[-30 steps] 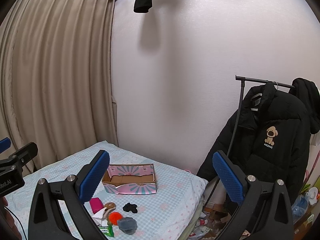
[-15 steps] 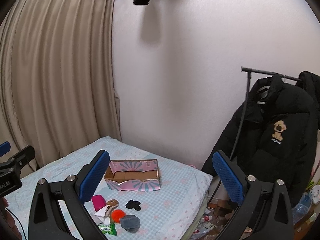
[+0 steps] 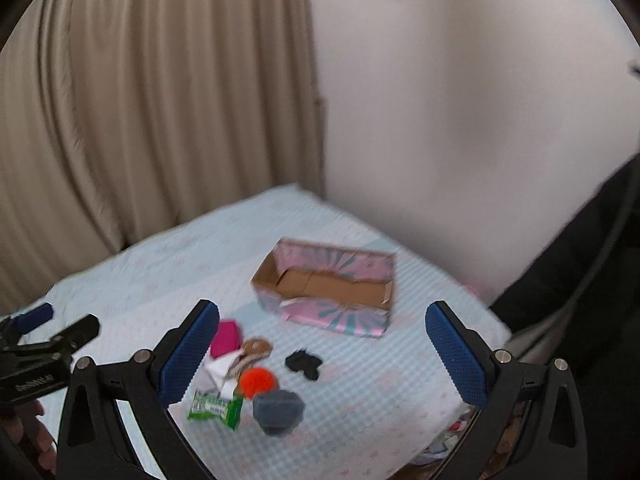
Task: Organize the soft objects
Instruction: 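Grasp the green wipes packet with the left tool while the right tool grasps the gray rolled sock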
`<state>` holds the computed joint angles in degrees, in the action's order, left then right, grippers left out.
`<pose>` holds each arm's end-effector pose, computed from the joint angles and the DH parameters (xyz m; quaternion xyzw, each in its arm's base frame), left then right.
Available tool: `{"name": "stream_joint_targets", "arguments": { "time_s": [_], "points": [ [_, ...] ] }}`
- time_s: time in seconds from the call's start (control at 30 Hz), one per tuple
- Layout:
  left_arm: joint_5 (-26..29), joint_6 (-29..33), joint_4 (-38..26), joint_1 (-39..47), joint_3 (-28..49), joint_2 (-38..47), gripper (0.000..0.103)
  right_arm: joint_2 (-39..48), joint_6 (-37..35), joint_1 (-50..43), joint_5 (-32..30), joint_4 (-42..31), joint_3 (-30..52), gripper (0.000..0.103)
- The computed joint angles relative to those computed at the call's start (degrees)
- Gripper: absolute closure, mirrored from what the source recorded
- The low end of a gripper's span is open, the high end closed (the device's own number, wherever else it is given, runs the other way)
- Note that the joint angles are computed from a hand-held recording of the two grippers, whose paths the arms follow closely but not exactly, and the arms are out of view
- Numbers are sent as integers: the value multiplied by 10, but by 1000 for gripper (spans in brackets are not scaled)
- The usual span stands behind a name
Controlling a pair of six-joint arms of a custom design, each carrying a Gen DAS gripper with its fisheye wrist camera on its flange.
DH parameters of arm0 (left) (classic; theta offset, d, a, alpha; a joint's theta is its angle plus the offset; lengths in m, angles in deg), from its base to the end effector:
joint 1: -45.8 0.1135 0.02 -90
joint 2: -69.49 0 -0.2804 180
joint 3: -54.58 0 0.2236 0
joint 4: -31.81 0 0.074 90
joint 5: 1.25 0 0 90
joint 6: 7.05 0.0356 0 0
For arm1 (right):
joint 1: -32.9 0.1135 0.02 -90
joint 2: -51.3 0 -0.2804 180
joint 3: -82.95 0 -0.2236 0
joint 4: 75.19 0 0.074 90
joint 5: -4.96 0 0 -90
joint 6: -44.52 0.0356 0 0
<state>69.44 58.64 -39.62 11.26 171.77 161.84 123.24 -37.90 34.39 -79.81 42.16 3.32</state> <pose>0.2607 -0.1651 0.4094 0.0199 0.9178 -0.0434 0.3941 0.2202 0.0025 0.4250 0.0682 0.8805 -0.0033 0.4690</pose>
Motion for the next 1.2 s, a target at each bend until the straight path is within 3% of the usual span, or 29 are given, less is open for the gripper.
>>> {"name": "stream_joint_targets", "arguments": {
  "time_s": [0.07, 0.27, 0.5, 0.8, 0.97, 1.07, 1.2],
  "points": [
    [-6, -48, -1, -2, -22, 19, 1, 29, -33, -33, -65, 28, -24, 0],
    [-3, -184, 12, 6, -80, 81, 1, 117, -117, -71, -171, 87, -73, 0],
    [70, -345, 121, 51, -170, 173, 1, 244, -181, -64, -237, 135, -108, 0],
    [138, -426, 247, 97, -204, 305, 7, 402, -234, -16, -259, 173, -115, 0],
    [140, -440, 257, 104, -187, 364, 9, 462, -233, 4, -252, 190, -109, 1],
    [139, -449, 258, 106, -173, 393, 15, 492, -238, 14, -251, 186, -99, 9],
    [144, -455, 251, 111, -164, 409, 37, 510, -239, 21, -247, 183, -94, 19]
  ]
}}
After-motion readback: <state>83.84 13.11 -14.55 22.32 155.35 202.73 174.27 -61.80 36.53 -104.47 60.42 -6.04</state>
